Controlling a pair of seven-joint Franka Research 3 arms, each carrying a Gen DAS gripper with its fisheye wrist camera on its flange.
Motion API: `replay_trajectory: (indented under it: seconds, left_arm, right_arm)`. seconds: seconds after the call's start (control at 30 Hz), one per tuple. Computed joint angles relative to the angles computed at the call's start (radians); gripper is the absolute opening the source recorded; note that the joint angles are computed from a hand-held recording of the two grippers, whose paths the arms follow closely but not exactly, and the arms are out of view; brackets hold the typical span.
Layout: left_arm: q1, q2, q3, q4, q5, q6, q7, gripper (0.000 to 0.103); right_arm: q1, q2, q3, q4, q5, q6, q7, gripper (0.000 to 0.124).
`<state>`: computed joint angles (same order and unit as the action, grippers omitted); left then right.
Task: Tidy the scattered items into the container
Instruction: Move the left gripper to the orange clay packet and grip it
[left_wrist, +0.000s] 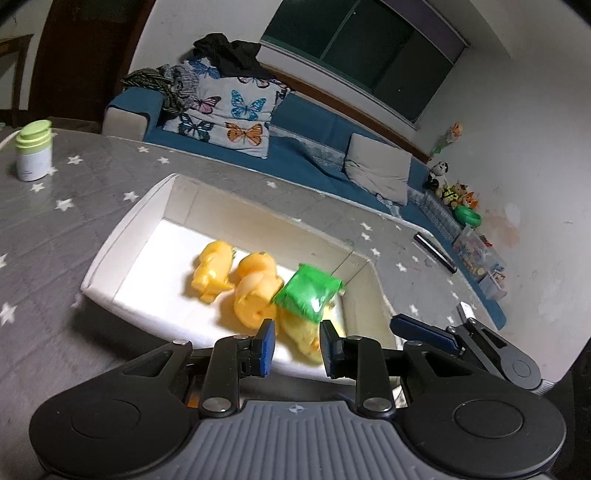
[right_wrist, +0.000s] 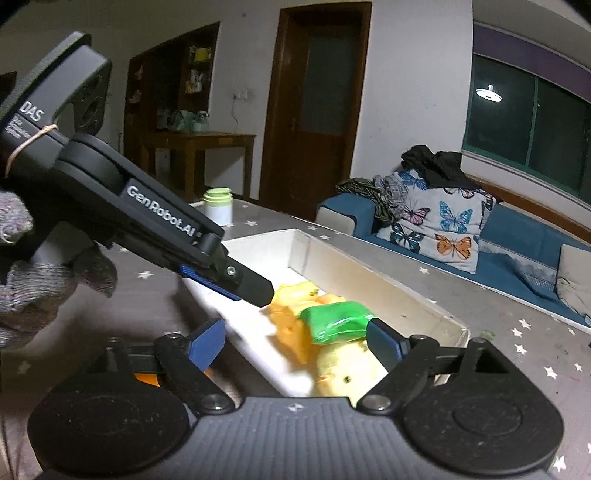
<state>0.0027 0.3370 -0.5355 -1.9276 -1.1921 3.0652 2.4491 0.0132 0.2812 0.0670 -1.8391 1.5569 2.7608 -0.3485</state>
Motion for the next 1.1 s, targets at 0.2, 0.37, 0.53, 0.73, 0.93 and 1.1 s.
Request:
replay_trajectory:
  seconds: [0.2,0.37,0.53,0.73,0.93,1.1]
  left_arm:
    - [-0.008,-0.055,0.022,-0.091,-0.076,0.011,0.028,0.029]
    - [-0.040,-0.069,0.081,-0.142,-0.094,-0.002,-0.023,0.029]
    - [-0.051,-0.078,0.115,-0.159,-0.154,-0.031,0.001,0.030]
    - [-0.078,-0.077,0.157,-0.162,-0.143,-0.064,-0.019,0.031]
    - [-0.085,-0.079,0.172,-0.160,-0.174,-0.084,0.009,0.032]
    - [-0.093,-0.075,0.182,-0.156,-0.169,-0.090,0.004,0.032]
  right_arm:
    - [0.017,-0.054,-0.004,-0.089,0.015,-0.036,-0.033,0.088]
    - [0.041,-0.058,-0.007,-0.126,-0.033,-0.042,0.009,0.088]
    - [0.051,-0.030,-0.003,-0.123,-0.108,-0.053,0.072,0.088]
    - [0.062,-0.001,0.021,-0.124,-0.156,-0.031,0.095,0.088]
    - [0.058,0.053,0.037,-0.077,-0.226,-0.017,0.160,0.088]
    - [0.040,0.083,0.056,-0.047,-0.262,-0.016,0.201,0.088]
